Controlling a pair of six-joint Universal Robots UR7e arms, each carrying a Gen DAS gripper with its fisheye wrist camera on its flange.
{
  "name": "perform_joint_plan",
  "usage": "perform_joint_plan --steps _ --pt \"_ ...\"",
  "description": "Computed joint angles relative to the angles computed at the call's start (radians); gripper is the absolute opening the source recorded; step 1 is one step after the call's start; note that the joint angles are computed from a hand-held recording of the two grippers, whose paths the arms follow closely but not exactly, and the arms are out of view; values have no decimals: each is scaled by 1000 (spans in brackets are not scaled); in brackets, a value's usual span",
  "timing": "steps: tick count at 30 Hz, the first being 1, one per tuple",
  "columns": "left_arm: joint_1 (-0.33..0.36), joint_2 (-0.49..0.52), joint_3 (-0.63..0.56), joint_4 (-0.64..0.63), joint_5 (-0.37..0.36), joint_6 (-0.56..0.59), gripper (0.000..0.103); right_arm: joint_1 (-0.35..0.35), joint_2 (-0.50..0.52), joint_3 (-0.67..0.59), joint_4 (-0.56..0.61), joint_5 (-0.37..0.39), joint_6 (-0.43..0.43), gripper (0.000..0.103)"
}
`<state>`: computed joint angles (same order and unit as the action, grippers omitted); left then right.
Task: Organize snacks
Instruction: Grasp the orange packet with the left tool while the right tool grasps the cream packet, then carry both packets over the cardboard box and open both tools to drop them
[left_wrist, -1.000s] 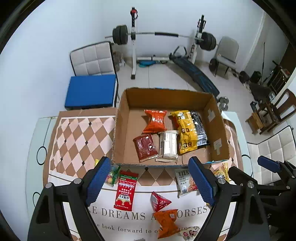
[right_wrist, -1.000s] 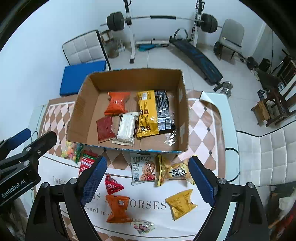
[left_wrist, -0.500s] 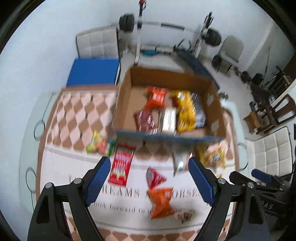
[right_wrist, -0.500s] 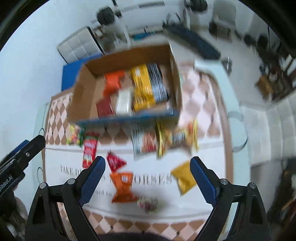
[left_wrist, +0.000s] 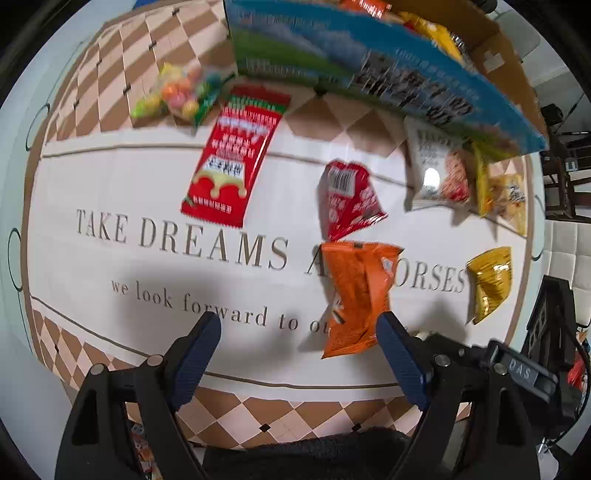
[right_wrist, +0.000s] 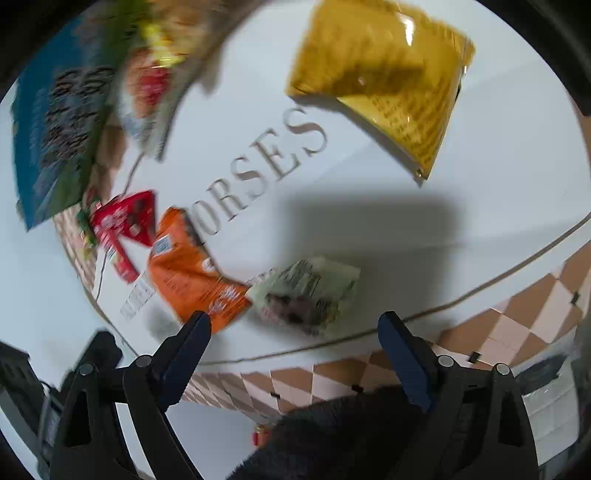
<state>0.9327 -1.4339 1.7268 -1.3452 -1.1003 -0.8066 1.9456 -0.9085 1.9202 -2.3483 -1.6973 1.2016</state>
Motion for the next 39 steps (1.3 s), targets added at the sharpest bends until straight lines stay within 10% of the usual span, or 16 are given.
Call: perform_joint_plan --steps 8,19,23,39 --pt "40 47 15 -61 -59 40 86 13 71 -38 1 -22 -18 58" --pt "63 168 32 -139 -120 105 86 19 17 -51 91 -105 -42 58" --pt "54 199 41 -127 -100 120 49 17 20 -70 112 -115 -50 58" --pt "-57 102 -13 -139 -49 168 39 70 1 -206 240 -172 -230 57"
